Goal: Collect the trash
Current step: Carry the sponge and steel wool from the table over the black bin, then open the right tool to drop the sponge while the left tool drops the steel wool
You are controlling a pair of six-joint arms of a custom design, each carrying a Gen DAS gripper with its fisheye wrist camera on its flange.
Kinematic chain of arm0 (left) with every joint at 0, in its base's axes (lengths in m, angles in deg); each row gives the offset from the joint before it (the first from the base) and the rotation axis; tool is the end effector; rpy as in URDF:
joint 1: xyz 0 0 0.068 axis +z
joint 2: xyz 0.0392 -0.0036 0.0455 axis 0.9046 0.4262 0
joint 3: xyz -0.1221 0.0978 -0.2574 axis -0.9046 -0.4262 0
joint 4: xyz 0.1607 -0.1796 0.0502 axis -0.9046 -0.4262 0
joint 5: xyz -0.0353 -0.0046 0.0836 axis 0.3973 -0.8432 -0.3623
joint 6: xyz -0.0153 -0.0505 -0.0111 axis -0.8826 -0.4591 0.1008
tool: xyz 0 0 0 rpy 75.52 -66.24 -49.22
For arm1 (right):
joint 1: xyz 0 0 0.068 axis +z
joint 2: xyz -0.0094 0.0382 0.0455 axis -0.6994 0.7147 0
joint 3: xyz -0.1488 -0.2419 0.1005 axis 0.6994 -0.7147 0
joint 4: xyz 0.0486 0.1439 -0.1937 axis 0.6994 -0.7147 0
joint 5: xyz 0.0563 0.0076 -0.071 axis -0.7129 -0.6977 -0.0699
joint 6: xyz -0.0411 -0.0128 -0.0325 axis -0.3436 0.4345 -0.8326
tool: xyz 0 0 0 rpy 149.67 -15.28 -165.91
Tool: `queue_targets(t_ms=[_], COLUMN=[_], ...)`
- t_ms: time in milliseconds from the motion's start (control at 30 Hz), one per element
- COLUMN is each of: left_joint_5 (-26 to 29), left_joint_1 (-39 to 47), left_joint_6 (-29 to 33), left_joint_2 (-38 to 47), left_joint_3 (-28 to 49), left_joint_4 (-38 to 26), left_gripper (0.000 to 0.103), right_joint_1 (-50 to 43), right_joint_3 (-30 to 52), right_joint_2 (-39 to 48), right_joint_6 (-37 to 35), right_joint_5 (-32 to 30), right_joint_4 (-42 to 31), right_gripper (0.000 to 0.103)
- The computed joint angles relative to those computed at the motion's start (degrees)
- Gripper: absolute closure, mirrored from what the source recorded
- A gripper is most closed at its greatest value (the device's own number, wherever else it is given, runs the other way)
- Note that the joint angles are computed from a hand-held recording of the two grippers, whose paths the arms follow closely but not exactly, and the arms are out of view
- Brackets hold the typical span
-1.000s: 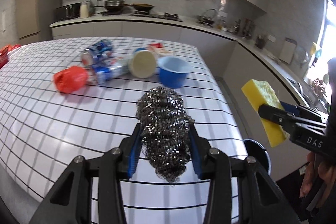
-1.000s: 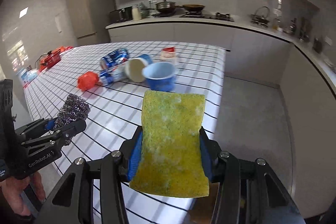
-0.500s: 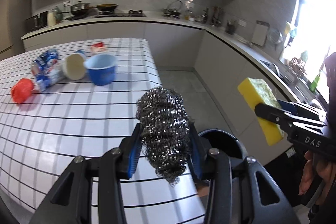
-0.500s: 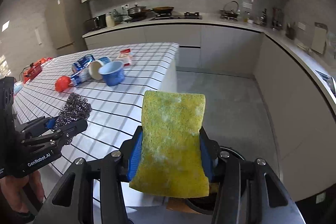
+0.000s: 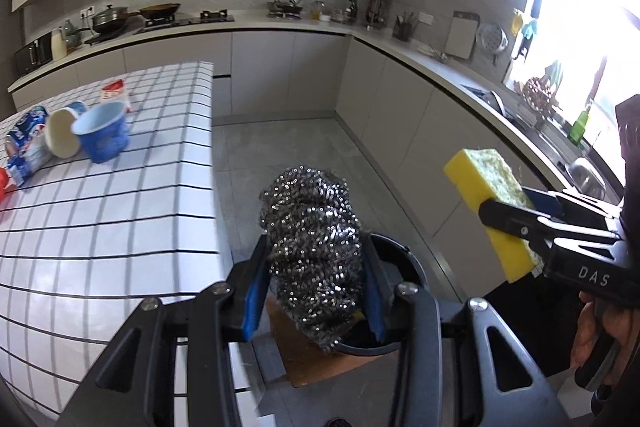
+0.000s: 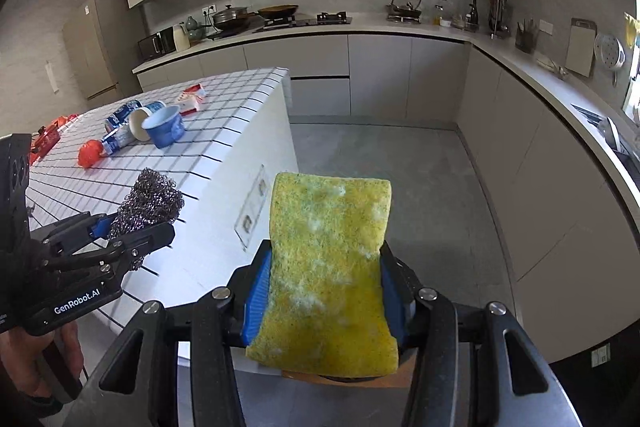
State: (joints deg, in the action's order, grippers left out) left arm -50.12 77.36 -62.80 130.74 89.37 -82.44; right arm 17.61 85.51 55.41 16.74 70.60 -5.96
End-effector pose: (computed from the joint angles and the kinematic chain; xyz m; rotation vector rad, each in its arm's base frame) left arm 0.1823 0.0206 0.1880 0.4864 2.3115 -0.4313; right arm 0.1171 0.1743 0.2074 0.0010 2.3507 0.0667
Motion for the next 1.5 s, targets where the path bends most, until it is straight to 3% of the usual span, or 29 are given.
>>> queue_targets(t_ms=[200, 433, 600, 900, 933, 967, 1000, 1033, 1100, 1167, 1300, 1500], left_joint_5=[-6.1, -12.7, -18.0, -20.9, -18.6, -18.1, -21.4, -25.0, -26.6, -28.3, -30.0, -31.7], left_joint_1=[-9.9, -19.8, -25.9, -31.2, -30.4, -30.2, -31.1, -31.5, -30.1, -29.2, -29.4, -32.4], left_joint_6=[-7.0, -13.3, -17.6, -22.2, -22.3, -22.5, -22.8, -23.1, -23.5, -24.2, -25.8, -29.7], left_joint_2=[1.6, 6.6, 14.2, 31.0, 34.5, 37.2, 40.7, 42.9, 44.8, 44.0, 42.6, 39.1], left_joint_3=[-4.1, -8.4, -9.8, -9.0, -8.0, -7.6, -6.9, -6.0, -6.4, -8.6, -10.5, -9.8], left_joint_4=[7.0, 16.7, 25.3, 37.1, 37.7, 39.1, 40.9, 41.0, 42.4, 44.9, 46.2, 42.6], left_gripper=[0.060, 0.060, 0.060, 0.059, 0.056, 0.046, 0.013, 0.001, 0.001, 0.001, 0.001, 0.001], right_joint_1=[-4.8, -15.5, -24.8, -36.6, -37.5, -38.6, -39.3, -40.3, -41.8, -45.2, -45.7, -42.1], right_joint_3=[-7.8, -16.9, -21.6, -22.1, -21.4, -20.8, -20.6, -20.5, -15.7, -17.3, -17.6, -15.0], right_joint_2=[-4.6, -5.1, 2.3, 26.5, 29.4, 31.5, 34.6, 38.9, 45.4, 49.1, 53.2, 54.3], right_joint_6=[-5.3, -19.3, -28.8, -44.4, -46.1, -47.9, -49.7, -51.6, -53.3, -53.3, -51.3, -46.9], right_joint_5=[-4.8, -15.5, -24.2, -37.6, -39.0, -40.2, -40.7, -40.1, -36.1, -37.4, -35.8, -33.7], right_joint_4=[4.9, 17.1, 29.9, 50.9, 52.5, 53.8, 57.0, 61.3, 56.9, 63.9, 68.9, 67.9], right_gripper=[0.052, 0.052, 0.052, 0.052, 0.052, 0.047, 0.041, 0.000, 0.000, 0.000, 0.000, 0.000])
